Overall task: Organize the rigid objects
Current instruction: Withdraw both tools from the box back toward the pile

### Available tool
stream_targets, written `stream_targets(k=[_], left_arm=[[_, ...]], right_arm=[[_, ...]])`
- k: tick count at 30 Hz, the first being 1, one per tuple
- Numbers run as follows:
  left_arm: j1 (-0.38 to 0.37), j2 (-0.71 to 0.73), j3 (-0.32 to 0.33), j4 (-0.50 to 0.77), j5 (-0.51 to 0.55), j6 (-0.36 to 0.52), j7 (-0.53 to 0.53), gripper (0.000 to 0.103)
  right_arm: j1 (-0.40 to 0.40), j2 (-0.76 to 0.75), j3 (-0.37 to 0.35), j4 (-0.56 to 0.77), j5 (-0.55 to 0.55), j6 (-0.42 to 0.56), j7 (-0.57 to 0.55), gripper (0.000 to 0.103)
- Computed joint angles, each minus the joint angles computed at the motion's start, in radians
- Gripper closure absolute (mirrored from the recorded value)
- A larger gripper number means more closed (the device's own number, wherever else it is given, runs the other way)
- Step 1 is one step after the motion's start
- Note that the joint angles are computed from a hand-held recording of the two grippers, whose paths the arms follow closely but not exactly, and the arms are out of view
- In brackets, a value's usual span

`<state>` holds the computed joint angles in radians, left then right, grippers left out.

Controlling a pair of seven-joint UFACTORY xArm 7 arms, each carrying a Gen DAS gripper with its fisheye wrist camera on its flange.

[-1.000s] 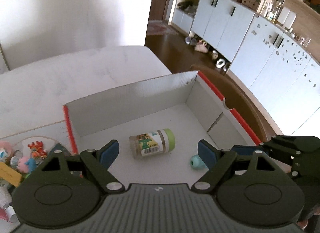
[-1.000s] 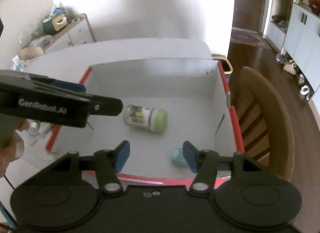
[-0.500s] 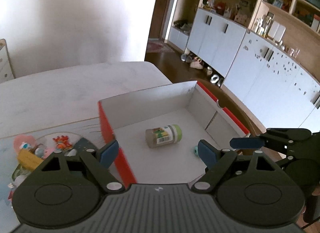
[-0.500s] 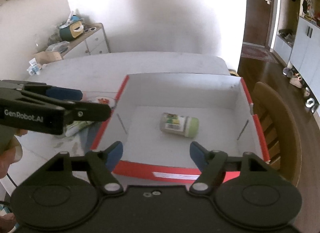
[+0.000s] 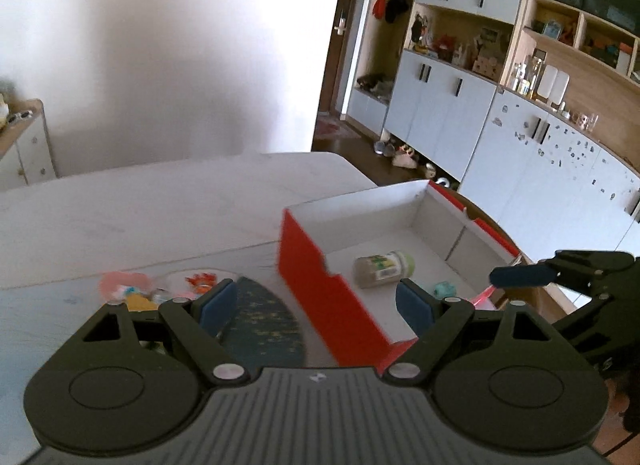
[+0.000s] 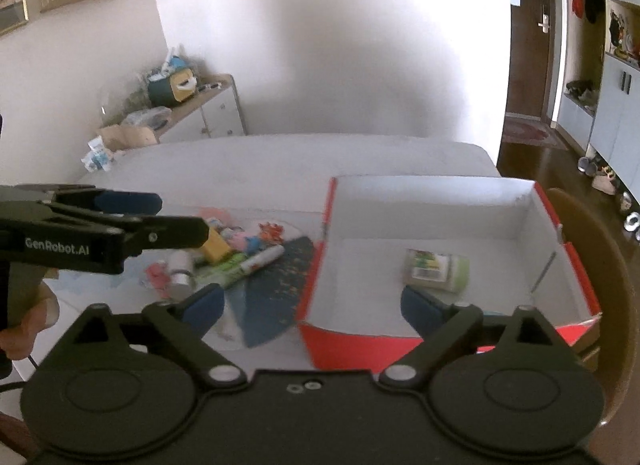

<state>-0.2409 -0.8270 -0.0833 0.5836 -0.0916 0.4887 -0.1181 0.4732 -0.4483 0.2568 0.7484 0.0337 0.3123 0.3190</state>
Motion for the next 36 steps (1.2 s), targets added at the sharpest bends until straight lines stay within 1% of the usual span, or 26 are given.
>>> stream_targets(k=[1,2,6,8,13,14,18,21,23,25,29,31,33,36], left_arm=[[-0.002,-0.020,0.015,-0.012,0.002,0.005,0.015,0.013],[-0.010,-0.043,0.040,-0.028,-0.001,0.007,0.038,0.013],[-0.008,-0.110,0.097,-0.071,-0.009,0.033,0.111,0.013],[-0.006,-0.136,0.129,-0.087,-0.019,0.052,0.155,0.004],[0.013,-0.192,0.200,-0.125,-0.047,0.067,0.267,0.003],[0.021,-0.197,0.213,-0.129,-0.052,0.071,0.287,0.000],[0.056,-0.202,0.250,-0.142,-0.075,0.080,0.352,0.000],[0.091,-0.188,0.268,-0.151,-0.083,0.094,0.394,0.000],[0.121,-0.191,0.275,-0.176,-0.079,0.074,0.431,0.000],[0.149,-0.189,0.275,-0.196,-0.082,0.057,0.445,0.000],[0.182,-0.180,0.308,-0.232,-0.104,0.034,0.476,0.000],[0.183,-0.161,0.331,-0.234,-0.123,0.033,0.496,0.000],[0.188,-0.136,0.341,-0.238,-0.140,0.017,0.508,0.000],[0.190,-0.110,0.335,-0.259,-0.153,-0.043,0.534,0.000]], right_arm=[[-0.007,0.007,0.017,0.004,-0.005,-0.009,0.018,0.005],[-0.013,0.016,0.032,0.009,-0.013,-0.018,0.037,0.005],[-0.043,0.059,0.091,0.038,-0.061,-0.036,0.126,0.003],[-0.064,0.086,0.123,0.057,-0.100,-0.041,0.185,0.002],[-0.082,0.167,0.170,0.115,-0.200,-0.033,0.312,0.002],[-0.086,0.183,0.179,0.127,-0.228,-0.032,0.343,0.002],[-0.098,0.265,0.208,0.184,-0.358,-0.022,0.473,0.002],[-0.107,0.339,0.237,0.249,-0.507,0.018,0.604,0.002],[-0.091,0.392,0.235,0.293,-0.578,0.043,0.662,0.002],[-0.069,0.444,0.224,0.336,-0.661,0.067,0.731,0.001],[-0.005,0.534,0.179,0.413,-0.771,0.130,0.814,0.002],[0.032,0.577,0.151,0.455,-0.809,0.176,0.837,0.002],[0.062,0.618,0.124,0.493,-0.815,0.205,0.846,0.002],[0.102,0.673,0.083,0.545,-0.804,0.235,0.846,0.002]])
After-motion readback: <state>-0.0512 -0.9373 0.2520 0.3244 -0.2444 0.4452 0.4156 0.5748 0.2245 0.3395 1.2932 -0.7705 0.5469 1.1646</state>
